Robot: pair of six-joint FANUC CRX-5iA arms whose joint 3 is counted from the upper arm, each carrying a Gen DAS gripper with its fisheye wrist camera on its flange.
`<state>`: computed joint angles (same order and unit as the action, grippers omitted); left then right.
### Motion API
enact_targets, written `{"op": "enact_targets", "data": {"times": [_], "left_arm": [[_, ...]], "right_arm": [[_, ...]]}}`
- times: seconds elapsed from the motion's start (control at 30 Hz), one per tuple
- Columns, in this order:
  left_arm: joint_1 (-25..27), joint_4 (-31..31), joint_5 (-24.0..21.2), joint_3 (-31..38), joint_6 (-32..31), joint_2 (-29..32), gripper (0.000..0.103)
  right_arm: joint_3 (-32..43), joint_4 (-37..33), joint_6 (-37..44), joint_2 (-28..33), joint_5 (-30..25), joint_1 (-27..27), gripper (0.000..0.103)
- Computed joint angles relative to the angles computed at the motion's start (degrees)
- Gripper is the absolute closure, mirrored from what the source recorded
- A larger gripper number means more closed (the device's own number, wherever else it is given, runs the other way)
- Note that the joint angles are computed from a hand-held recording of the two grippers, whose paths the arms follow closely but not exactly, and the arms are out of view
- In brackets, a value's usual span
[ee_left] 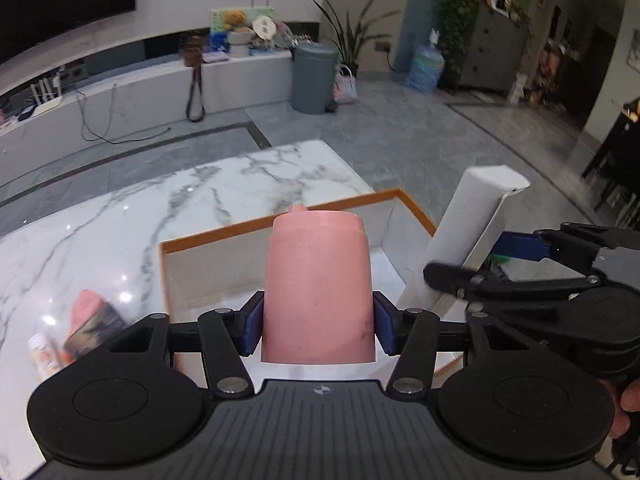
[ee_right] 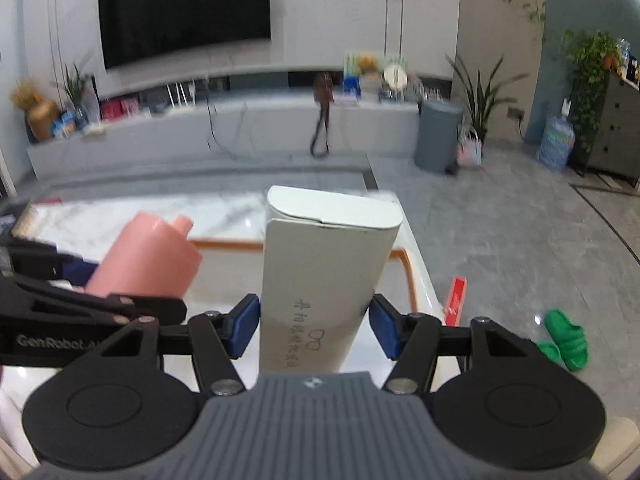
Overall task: Organize rigid objects
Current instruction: 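Lift the pink bottle and white box and carry both over the orange box, then lower the white box into the orange box and open the right tool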
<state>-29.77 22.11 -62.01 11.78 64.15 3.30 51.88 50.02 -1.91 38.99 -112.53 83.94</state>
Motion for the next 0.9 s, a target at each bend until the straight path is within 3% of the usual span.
{"op": "enact_targets", "data": {"times": [0.1, 0.3, 0.7, 0.9], "left_arm": [[-1.1, -1.7, -0.8, 1.9, 0.7, 2.8, 0.041], [-0.9, -4.8, -1.0, 2.3, 0.4, 4.6, 0.041], [0.1, -5.4, -3.4, 4.7, -1.9, 8.1, 0.041], [-0.9, -7.6, -5.6, 8.0, -0.1, 11.0, 0.041]], "right_arm": [[-8.0, -6.5, -2.2, -5.0, 2.9, -1.0, 0.043], [-13.6, -14.5, -1.9, -7.7, 7.8, -3.8, 0.043], [-20.2, -13.5, 6.8, -9.4, 13.0, -7.4, 0.043], [-23.1, -15.2, 8.7, -11.4, 15.4, -8.5, 0.044]]}}
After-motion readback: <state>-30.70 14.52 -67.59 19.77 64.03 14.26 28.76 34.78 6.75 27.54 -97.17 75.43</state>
